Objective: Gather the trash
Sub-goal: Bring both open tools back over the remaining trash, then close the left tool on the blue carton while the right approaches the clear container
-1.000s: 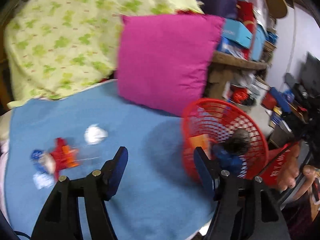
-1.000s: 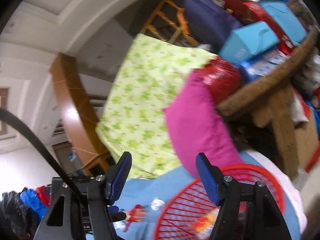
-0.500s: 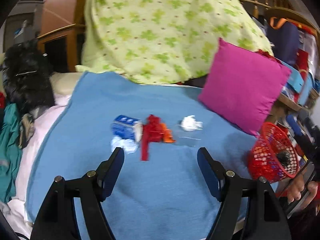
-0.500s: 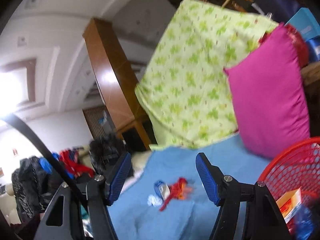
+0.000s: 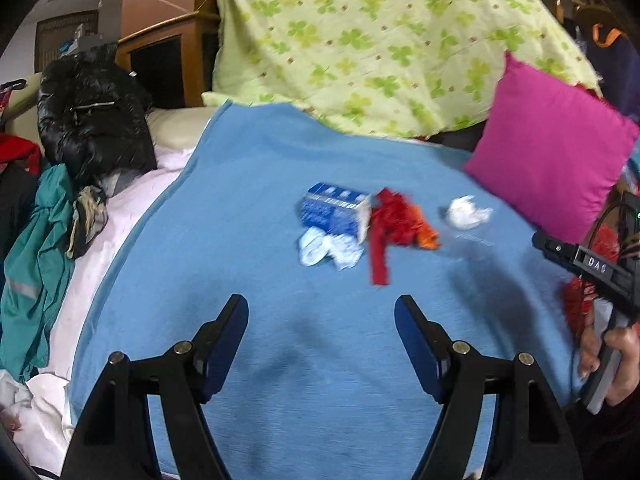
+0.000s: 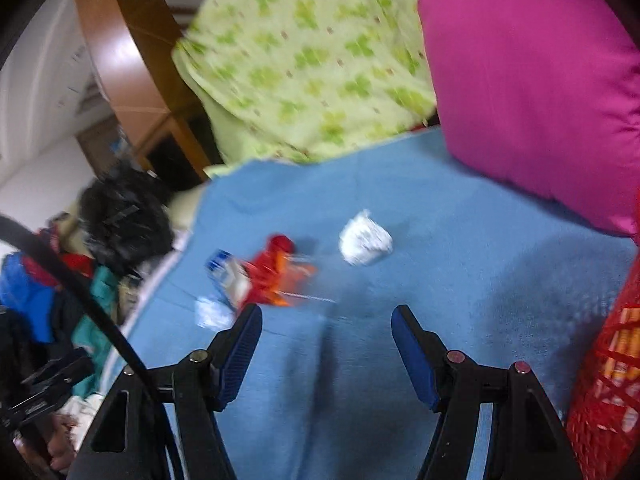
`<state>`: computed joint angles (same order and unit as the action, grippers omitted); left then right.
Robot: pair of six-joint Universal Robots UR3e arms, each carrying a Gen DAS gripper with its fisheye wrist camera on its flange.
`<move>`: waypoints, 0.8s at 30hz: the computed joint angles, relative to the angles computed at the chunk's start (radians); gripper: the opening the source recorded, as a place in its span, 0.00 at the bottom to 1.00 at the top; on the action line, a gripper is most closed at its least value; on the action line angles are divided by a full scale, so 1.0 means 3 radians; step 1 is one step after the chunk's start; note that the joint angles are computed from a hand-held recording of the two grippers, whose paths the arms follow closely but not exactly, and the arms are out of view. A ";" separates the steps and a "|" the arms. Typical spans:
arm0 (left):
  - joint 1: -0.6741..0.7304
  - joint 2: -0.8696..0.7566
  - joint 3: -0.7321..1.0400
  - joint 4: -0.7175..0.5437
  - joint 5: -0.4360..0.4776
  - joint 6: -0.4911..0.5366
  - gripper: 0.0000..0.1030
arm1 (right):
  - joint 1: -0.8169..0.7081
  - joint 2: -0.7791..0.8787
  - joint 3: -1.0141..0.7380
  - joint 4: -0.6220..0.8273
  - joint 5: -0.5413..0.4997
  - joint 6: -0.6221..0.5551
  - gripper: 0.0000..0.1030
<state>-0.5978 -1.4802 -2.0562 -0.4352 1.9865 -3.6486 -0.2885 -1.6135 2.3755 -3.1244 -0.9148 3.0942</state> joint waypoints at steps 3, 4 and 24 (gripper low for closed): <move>0.0168 -0.0058 -0.0104 0.0114 -0.0162 0.0071 0.74 | 0.0204 0.0337 -0.0254 -0.0038 -0.0197 -0.0033 0.69; 0.0246 -0.0063 -0.0138 0.0145 -0.0246 0.0084 0.74 | 0.0298 0.0448 -0.0335 -0.0077 -0.0295 -0.0026 0.69; 0.1093 -0.1602 0.2206 -0.0947 -0.1120 -0.0095 0.74 | 0.0054 0.1640 -0.1529 0.0051 0.0562 0.0535 0.69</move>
